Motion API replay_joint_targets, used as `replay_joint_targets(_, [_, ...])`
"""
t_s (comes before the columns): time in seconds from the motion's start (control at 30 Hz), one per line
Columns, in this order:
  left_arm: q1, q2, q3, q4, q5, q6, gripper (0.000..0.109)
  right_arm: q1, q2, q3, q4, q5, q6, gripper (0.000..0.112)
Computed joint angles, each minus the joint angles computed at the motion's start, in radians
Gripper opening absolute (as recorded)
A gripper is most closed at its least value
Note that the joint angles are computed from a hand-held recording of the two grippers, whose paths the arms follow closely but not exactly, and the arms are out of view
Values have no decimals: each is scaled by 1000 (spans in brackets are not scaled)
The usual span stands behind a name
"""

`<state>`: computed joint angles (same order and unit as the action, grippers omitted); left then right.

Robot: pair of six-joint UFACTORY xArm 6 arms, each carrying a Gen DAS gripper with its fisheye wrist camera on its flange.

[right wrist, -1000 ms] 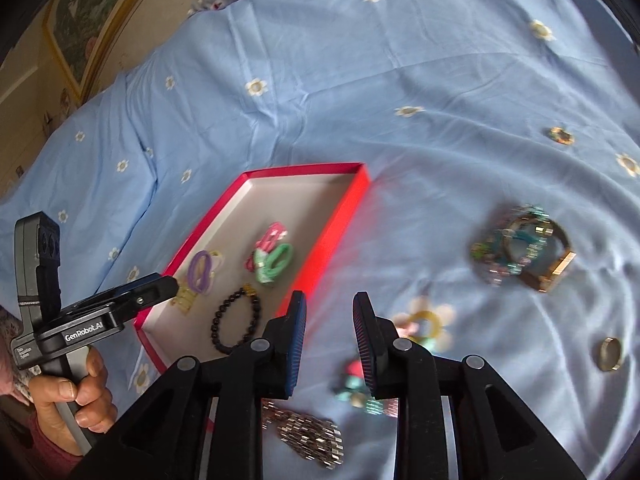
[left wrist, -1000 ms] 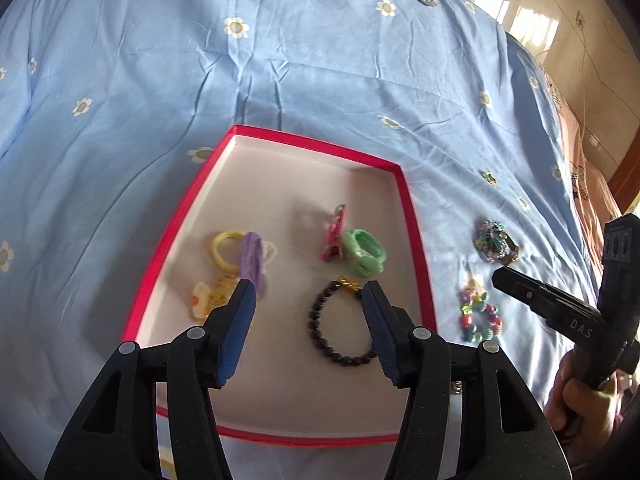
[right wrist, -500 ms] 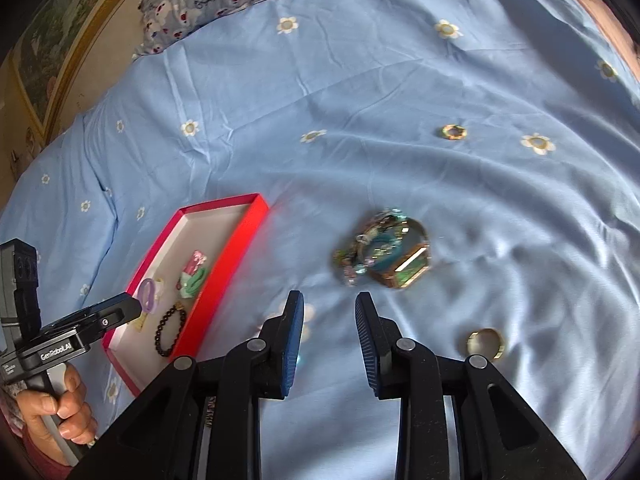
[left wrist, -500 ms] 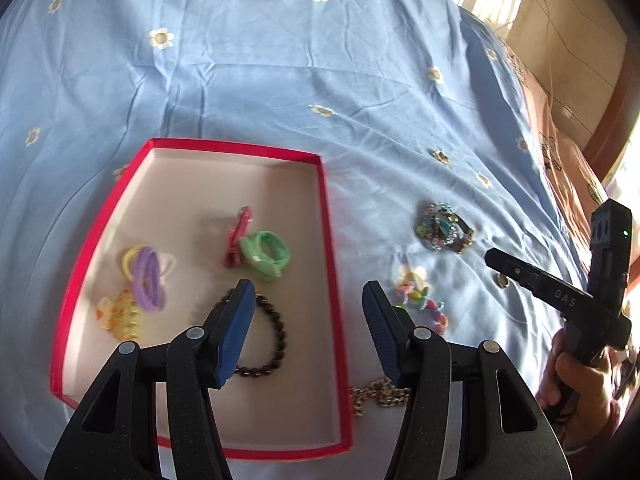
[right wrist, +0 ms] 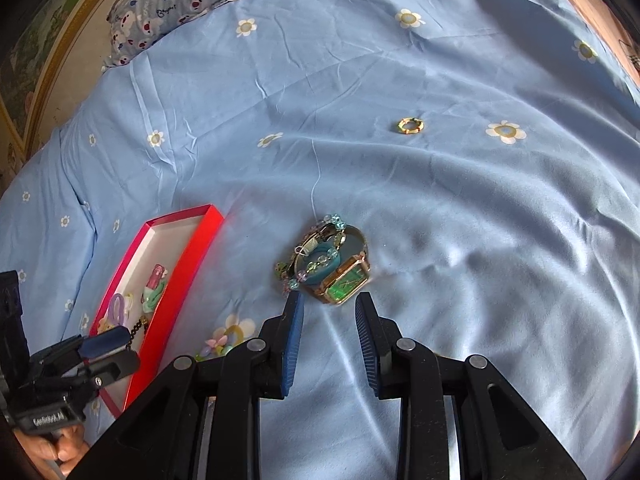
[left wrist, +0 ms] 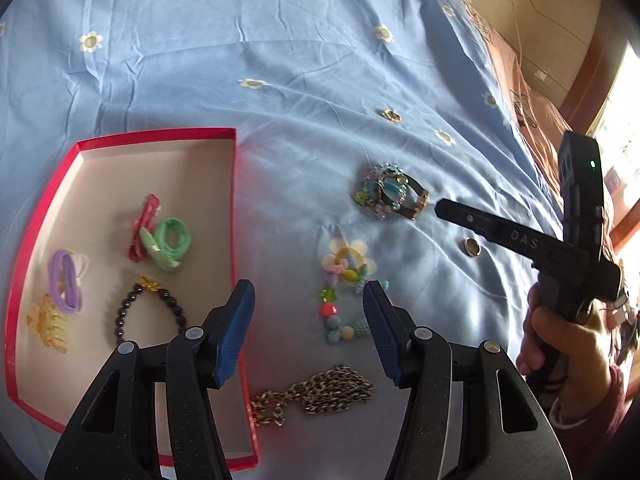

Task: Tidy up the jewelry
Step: 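Grasp the gold watch with the right tool while the left tool grasps the crystal bead bracelet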

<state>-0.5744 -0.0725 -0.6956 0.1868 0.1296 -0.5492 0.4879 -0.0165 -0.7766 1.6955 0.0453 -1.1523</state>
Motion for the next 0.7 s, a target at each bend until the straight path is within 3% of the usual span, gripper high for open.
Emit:
replay_joint_targets(0.43, [-53, 137, -93, -137, 26, 154, 64, -30, 120, -63, -288, 24, 283, 35])
replay_joint_targets(0.53, [-51, 163, -105, -100, 16, 131, 63, -28, 136, -70, -346, 15, 330, 32])
replay_joint_targets(0.6, [-56, 174, -107, -133, 5, 169, 53, -20, 139, -66, -394, -7, 355, 28])
replay_joint_targets(0.67, [-52, 175, -107, -85, -1, 137, 48, -9, 141, -63, -412, -31, 352, 14])
replay_joint_targets(0.7, [-49, 175, -107, -74, -3, 132, 39, -5, 142, -55, -465, -49, 395, 9])
